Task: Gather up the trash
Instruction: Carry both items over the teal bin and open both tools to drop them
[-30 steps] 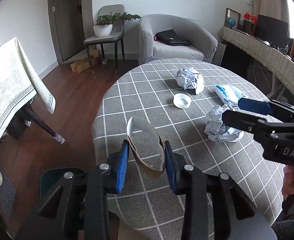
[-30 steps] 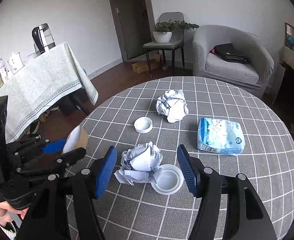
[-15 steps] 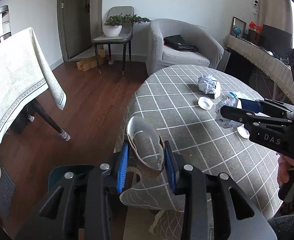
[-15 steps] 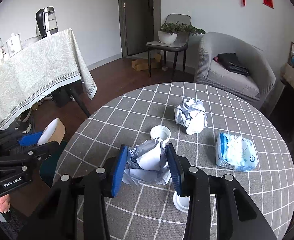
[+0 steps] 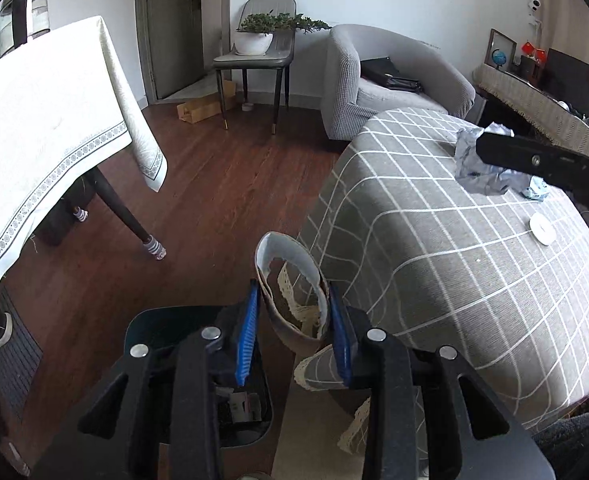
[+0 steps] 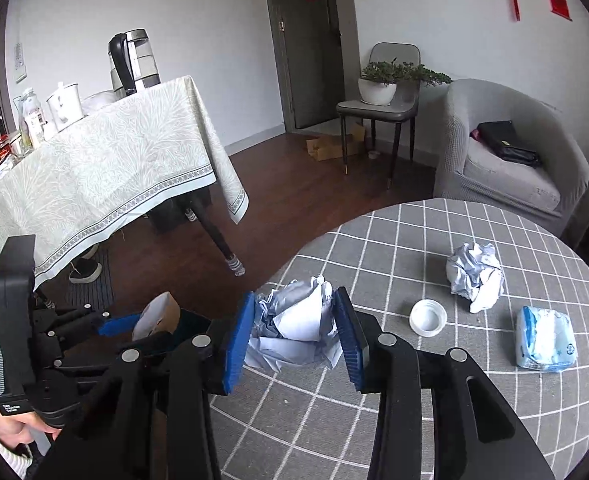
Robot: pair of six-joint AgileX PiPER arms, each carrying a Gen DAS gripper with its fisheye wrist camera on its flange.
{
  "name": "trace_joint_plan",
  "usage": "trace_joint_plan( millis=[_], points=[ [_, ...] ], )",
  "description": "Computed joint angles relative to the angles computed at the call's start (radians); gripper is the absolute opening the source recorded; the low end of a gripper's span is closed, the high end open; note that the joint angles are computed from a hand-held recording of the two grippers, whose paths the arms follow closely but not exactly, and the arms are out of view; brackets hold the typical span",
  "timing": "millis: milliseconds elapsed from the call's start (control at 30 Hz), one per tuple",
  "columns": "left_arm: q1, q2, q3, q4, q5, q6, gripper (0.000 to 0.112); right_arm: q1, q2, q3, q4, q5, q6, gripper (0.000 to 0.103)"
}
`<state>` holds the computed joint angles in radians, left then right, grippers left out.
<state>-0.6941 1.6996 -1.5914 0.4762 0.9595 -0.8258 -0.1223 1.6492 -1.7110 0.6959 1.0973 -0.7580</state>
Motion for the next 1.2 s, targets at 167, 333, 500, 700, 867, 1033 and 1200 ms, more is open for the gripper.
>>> trace_joint_plan(
  millis=[167,333,500,700,867,1033,1200],
  points=[
    [0.054,-0.036,0.111,-0.051,-0.054,0.026,0.035,0.064,0.002,-0.005,-0.007,-0.014,0.030,0.041],
    [0.111,-0.053,0.194,-0.089,-0.087,0.053,0.035,0.123,0.013,-0.014,-0.018,-0.027,0.064,0.041],
    [0.173,-0.061,0.281,-0.146,-0.125,0.089,0.034,0.182,0.022,-0.012,-0.026,-0.038,0.091,0.041],
    [0.243,-0.063,0.352,-0.210,-0.147,0.143,0.034,0.257,0.038,-0.014,-0.040,-0.054,0.122,0.041],
    [0.295,-0.064,0.427,-0.254,-0.172,0.171,0.034,0.324,0.071,-0.032,-0.055,-0.058,0.153,0.041],
    [0.352,-0.047,0.489,-0.304,-0.194,0.234,0.034,0.389,0.109,-0.045,-0.079,-0.063,0.185,0.041],
    [0.391,-0.044,0.546,-0.341,-0.220,0.282,0.034,0.451,0.155,-0.056,-0.113,-0.071,0.222,0.041]
  ],
)
